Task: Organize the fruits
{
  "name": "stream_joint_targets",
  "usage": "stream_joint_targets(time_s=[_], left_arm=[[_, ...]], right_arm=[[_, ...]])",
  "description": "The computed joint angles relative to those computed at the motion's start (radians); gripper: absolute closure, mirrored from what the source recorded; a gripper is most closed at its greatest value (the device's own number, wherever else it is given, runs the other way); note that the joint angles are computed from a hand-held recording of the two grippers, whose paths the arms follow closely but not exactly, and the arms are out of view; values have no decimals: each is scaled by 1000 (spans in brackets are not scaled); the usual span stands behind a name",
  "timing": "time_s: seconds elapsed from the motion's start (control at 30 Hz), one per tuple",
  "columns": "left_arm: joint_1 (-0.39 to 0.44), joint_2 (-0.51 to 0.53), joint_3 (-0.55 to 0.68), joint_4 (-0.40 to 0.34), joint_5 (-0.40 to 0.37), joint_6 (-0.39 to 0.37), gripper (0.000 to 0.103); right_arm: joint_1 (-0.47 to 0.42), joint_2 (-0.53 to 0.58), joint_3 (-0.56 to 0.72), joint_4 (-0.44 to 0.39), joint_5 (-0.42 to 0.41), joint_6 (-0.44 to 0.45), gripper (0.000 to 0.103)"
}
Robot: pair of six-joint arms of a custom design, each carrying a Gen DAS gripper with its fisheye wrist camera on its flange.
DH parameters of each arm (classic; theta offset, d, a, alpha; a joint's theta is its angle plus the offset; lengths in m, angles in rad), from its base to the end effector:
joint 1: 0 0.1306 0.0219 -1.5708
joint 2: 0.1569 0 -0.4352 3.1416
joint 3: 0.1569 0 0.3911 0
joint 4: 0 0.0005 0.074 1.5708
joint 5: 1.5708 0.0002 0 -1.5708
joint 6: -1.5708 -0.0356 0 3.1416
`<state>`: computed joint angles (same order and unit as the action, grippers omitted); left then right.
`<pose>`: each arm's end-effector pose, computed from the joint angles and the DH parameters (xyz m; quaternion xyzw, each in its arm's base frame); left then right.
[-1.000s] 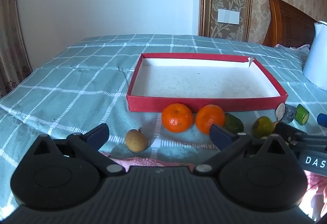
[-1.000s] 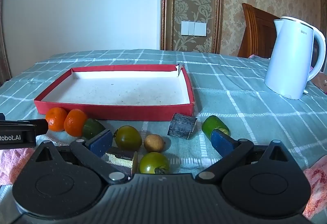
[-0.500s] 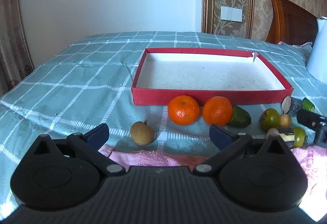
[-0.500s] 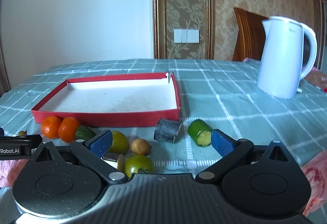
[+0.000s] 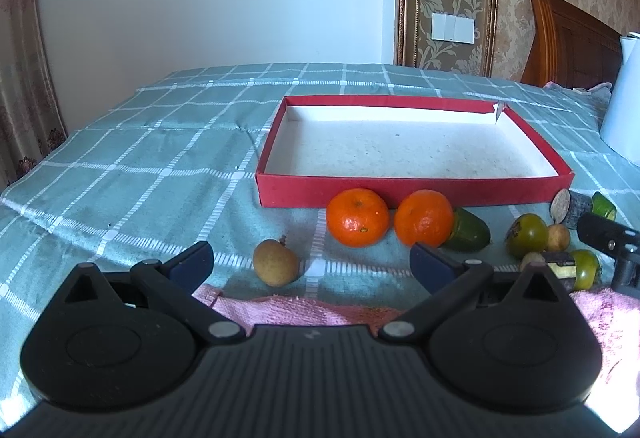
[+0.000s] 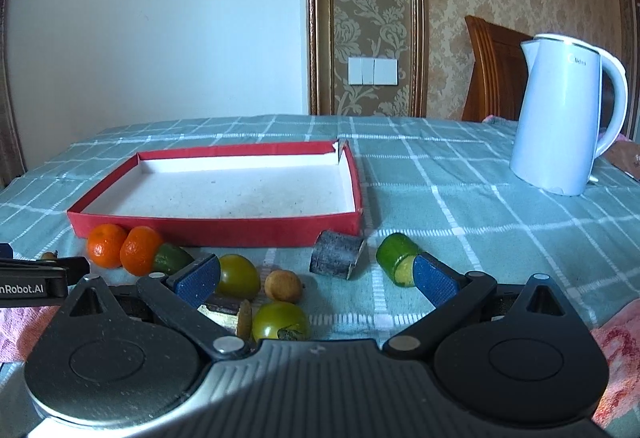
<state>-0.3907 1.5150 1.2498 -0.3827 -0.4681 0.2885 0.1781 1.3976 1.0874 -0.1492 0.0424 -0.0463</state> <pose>0.4936 -0.1865 0.3971 -0.0586 0.8751 0.0515 0.4775 0.4780 0.0840 0.3976 -0.0448 0.8482 0.0412 0.5261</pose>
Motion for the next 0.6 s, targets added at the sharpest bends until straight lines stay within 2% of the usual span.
stream_joint_targets(time_s=[0.6], left_arm=[[8,10,-5,17,12,-24,0]], right_arm=[[1,12,13,-21,-2,2,0]])
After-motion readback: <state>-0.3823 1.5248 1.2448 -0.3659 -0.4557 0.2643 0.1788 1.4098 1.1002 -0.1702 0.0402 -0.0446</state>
